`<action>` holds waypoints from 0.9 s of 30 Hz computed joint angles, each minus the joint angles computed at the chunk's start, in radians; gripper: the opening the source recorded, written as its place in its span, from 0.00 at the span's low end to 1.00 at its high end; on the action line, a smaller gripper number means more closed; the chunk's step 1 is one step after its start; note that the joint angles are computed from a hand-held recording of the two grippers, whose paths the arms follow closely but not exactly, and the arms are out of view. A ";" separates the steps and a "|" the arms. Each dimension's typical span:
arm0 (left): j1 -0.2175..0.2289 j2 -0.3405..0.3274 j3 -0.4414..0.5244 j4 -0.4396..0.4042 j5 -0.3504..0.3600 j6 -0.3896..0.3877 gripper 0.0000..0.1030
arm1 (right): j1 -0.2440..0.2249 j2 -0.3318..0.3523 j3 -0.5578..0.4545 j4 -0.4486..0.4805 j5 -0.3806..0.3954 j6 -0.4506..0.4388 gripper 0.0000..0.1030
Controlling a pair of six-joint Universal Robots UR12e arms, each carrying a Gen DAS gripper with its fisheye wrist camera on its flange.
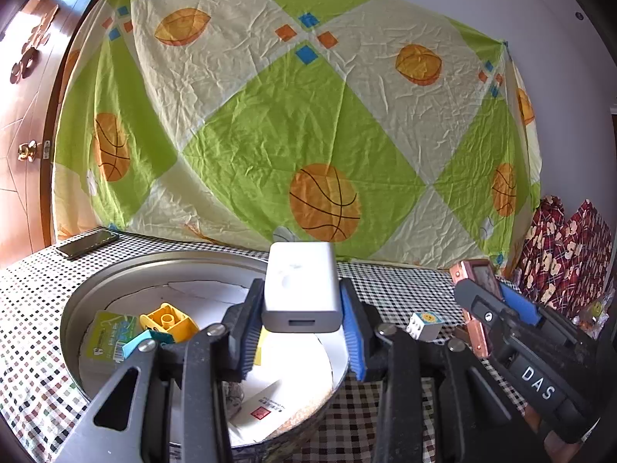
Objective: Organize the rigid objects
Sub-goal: 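Carry the white cube with left tool while right tool carries the copper frame to the tin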
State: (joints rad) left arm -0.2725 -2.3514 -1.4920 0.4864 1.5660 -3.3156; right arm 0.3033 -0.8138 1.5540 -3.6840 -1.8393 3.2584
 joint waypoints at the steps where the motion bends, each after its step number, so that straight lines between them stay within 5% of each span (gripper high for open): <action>1: 0.000 0.000 0.000 0.001 0.001 0.000 0.36 | 0.001 0.000 -0.001 0.000 0.000 -0.002 0.47; 27: 0.024 0.006 -0.013 0.008 0.025 -0.021 0.36 | 0.020 0.022 -0.045 0.026 0.048 -0.043 0.47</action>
